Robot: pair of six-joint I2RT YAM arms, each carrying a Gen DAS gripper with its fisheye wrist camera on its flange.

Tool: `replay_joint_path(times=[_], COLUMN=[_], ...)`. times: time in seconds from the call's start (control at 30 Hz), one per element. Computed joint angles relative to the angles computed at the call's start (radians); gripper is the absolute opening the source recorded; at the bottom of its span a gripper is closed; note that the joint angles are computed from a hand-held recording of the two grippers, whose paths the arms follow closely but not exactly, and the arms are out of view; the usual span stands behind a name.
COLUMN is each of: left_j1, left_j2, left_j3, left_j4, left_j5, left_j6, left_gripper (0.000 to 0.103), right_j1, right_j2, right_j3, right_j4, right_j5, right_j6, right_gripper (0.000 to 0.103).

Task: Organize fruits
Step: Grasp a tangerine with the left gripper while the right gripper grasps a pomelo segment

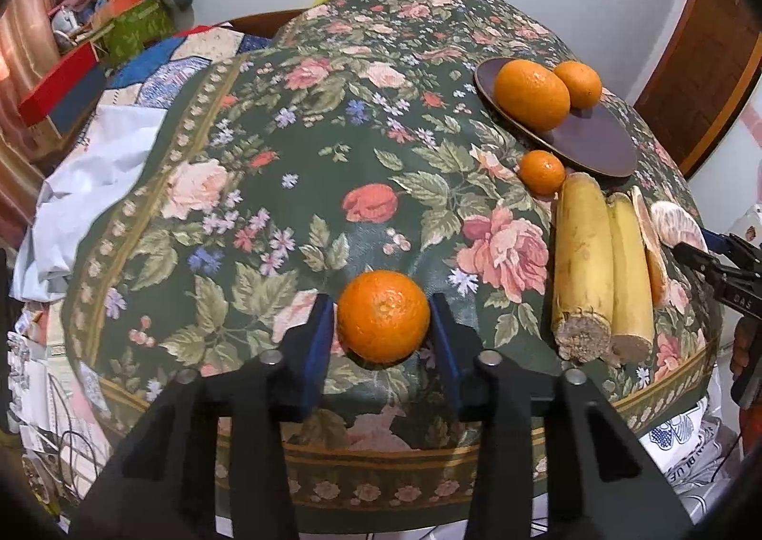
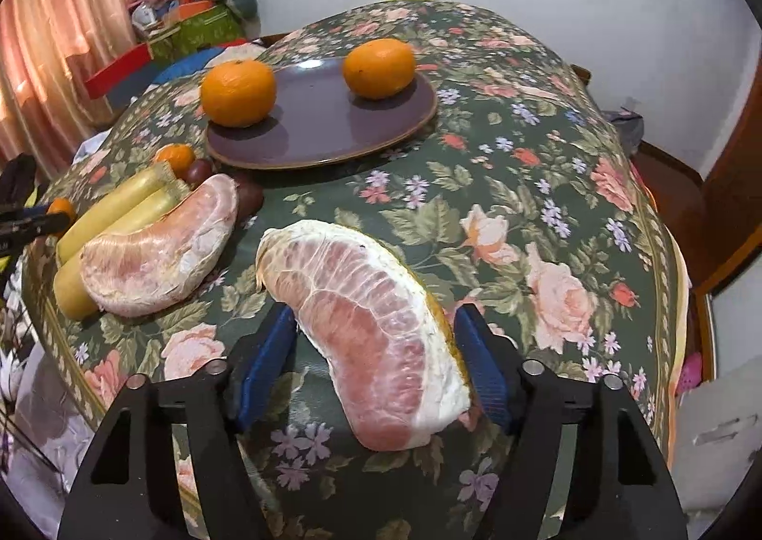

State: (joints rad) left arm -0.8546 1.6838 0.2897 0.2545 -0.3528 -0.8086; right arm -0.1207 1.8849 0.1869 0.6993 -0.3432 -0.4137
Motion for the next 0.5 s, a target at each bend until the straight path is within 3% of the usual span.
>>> replay_joint_path(times=[0.2, 0.5], left_j1=[-0.01, -0.042], left_j2=[-0.012, -0.095], left_j3=[0.015, 0.106], left_j4=[-0.009, -0.099], left_j5=[-0.012, -0.066], left_j6=[0.013, 0.055], left_gripper=[0.037, 0.037], right_j1=[-0.002, 0.029], right_j2=[-0.018, -0.003], right_j3=[0.018, 0.082], right_j4=[-0.043, -0.125], right_j5=[0.009, 0.005], right_j6=[-0.001, -0.042], right_gripper=[0.061, 0.068])
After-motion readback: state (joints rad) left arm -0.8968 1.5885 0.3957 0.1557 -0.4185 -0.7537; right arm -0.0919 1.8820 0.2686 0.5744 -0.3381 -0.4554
